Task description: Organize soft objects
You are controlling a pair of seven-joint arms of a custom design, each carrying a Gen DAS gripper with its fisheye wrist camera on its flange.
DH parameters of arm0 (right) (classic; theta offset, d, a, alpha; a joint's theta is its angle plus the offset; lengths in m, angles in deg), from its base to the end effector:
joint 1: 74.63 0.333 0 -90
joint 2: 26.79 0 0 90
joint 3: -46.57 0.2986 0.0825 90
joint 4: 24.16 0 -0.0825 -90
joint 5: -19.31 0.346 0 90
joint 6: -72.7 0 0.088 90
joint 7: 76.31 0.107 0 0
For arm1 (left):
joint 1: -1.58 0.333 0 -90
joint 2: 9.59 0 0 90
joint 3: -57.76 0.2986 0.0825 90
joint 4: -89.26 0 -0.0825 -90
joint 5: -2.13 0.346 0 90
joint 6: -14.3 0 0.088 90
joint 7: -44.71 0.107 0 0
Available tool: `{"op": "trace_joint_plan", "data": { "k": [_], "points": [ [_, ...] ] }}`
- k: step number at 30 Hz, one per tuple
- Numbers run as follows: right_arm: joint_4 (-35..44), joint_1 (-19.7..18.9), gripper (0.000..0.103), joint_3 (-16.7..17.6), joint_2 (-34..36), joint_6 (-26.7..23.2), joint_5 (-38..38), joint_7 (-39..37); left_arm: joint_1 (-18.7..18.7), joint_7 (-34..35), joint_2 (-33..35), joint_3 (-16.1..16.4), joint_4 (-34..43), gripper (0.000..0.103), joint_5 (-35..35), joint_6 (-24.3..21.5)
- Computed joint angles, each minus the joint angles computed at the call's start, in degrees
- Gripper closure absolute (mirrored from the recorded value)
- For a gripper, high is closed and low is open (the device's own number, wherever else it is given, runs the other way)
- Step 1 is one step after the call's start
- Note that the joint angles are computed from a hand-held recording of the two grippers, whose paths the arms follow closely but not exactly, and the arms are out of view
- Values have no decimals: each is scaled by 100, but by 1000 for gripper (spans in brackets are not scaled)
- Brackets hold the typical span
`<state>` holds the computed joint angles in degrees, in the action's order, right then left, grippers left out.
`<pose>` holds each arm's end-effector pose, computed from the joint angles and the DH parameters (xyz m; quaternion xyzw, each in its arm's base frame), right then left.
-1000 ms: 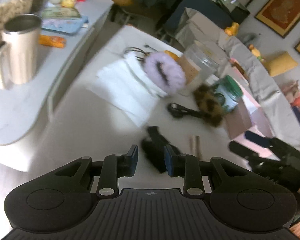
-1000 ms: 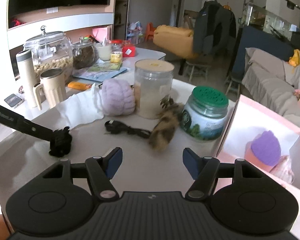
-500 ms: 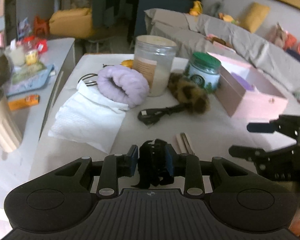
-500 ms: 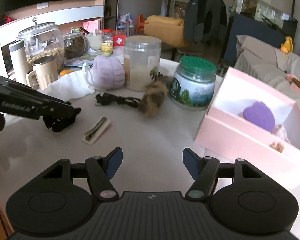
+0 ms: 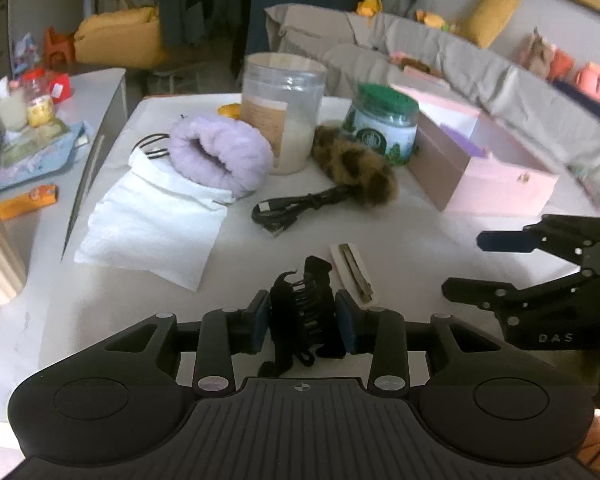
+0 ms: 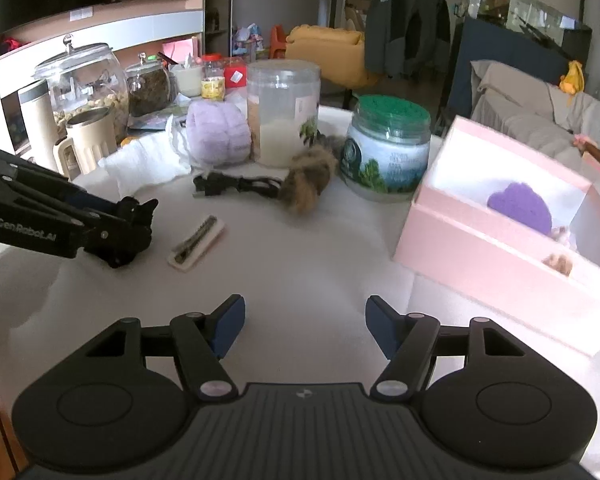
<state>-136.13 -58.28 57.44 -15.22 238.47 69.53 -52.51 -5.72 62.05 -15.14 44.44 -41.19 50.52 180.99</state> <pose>0.5568 0.2279 0.4491 -0.8488 0.3282 -0.1776 0.3744 0.4602 -0.2245 0.4676 -0.6926 0.6003 -0.3270 0.2303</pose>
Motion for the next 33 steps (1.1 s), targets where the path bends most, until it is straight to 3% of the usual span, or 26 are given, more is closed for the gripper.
{"op": "trace_joint_plan", "data": {
  "k": [4, 9, 14, 17, 21, 24, 28, 29, 31, 32, 33],
  "points": [
    [199, 60, 36, 127, 49, 137, 98, -253, 314, -405, -467, 83, -528, 64, 40, 536],
    [690, 183, 36, 389, 282, 41, 146, -907, 1328, -1692, -1274, -299, -1049, 64, 888, 685],
    [1348, 549, 35, 481, 782, -372, -459, -998, 2246, -2477, -1721, -526, -1418, 64, 1468, 1093],
    [1824, 879, 35, 421, 1225, -496, -1164, -793, 2721, -2741, -1813, -661, -1587, 64, 1568, 1474],
    [2606, 1363, 35, 205, 1967, -122, -2195, -255, 3506, -2914, -1888, -1085, -1780, 64, 1528, 2067],
    [3341, 1834, 35, -263, 2561, 199, -2936, 447, 4095, -2888, -1908, -1478, -1918, 64, 1323, 2493],
    [4590, 1800, 35, -314, 3152, -945, -3278, 1269, 4611, -2562, -1920, -1896, -2045, 64, 895, 2881],
    [4710, 1734, 40, -246, 3207, -1088, -3306, 1380, 4682, -2459, -1925, -1961, -2081, 64, 799, 2948],
    [5046, 1668, 90, -196, 3350, -1460, -3388, 1659, 4578, -2295, -1885, -1908, -2094, 64, 708, 2963],
    [5149, 1669, 98, -221, 3376, -1660, -3465, 1796, 4425, -2228, -1857, -1800, -2088, 64, 715, 2922],
    [5098, 1654, 98, -221, 3321, -1707, -3494, 1902, 4206, -2166, -1814, -1629, -2065, 64, 753, 2847]
  ]
}}
